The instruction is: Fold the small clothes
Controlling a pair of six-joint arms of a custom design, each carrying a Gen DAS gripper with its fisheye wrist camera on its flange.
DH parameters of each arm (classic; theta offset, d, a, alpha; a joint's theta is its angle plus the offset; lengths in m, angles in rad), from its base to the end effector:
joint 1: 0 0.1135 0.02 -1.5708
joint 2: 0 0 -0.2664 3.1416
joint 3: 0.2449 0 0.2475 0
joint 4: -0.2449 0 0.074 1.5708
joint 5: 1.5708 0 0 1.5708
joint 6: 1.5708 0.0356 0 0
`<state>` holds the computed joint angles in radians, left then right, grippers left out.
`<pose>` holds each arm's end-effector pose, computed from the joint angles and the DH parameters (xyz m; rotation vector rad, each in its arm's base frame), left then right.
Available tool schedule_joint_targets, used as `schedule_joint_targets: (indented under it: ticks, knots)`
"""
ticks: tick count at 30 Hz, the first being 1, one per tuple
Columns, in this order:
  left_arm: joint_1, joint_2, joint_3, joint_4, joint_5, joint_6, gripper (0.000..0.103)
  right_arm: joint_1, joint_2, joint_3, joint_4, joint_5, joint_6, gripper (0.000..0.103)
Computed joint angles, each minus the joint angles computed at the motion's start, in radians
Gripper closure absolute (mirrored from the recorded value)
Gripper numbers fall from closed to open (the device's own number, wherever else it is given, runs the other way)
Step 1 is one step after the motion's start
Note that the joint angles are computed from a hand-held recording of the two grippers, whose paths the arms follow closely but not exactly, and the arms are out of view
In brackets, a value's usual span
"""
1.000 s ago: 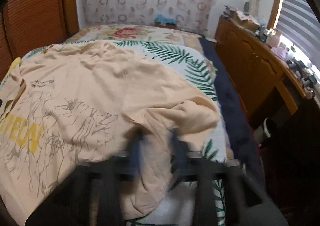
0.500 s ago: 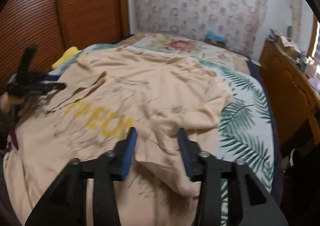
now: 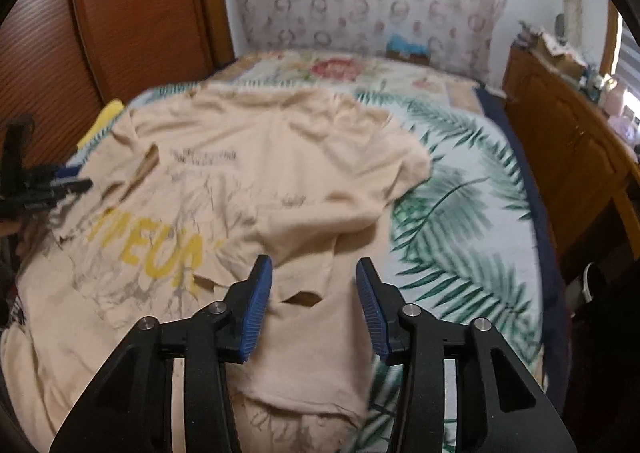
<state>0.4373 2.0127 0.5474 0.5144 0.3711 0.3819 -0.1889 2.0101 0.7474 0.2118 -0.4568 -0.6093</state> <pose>0.2602 0.1074 0.0346 0.0788 2.4335 -0.1085 0.3133 -0.0439 0.0520 -0.6672 2.3927 0.2748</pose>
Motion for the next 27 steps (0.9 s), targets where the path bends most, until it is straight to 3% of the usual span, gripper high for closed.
schedule_joint_targets:
  ticks: [1,3,6,12,22,23,26,27]
  knots:
    - [-0.001,0.0,-0.002,0.002,0.0,-0.001,0.049,0.004,0.012,0.002,0.007,0.008,-0.001,0.071]
    - [0.0,0.0,0.0,0.001,0.0,0.0,0.049,0.014,0.012,-0.006,0.024,0.017,-0.007,0.092]
    - [0.0,0.0,0.0,0.0,0.0,0.0,0.049,0.018,-0.042,-0.033,0.04,-0.013,-0.02,0.1]
    - [-0.003,-0.001,-0.004,0.005,-0.001,-0.003,0.049,0.087,-0.158,-0.038,0.031,-0.021,0.001,0.102]
    - [-0.002,-0.001,-0.003,0.004,0.0,-0.003,0.049,0.316,-0.117,0.11,-0.032,-0.006,0.125,0.102]
    - [-0.001,0.0,-0.001,0.002,0.0,-0.002,0.049,0.327,-0.109,0.118,-0.026,-0.01,0.14,0.097]
    - [-0.001,0.0,-0.001,0.002,0.0,-0.002,0.049,0.33,-0.113,0.107,-0.001,0.008,0.157,0.061]
    - [-0.001,0.0,-0.001,0.002,0.0,-0.002,0.049,0.314,-0.121,0.092,0.017,0.01,0.156,0.061]
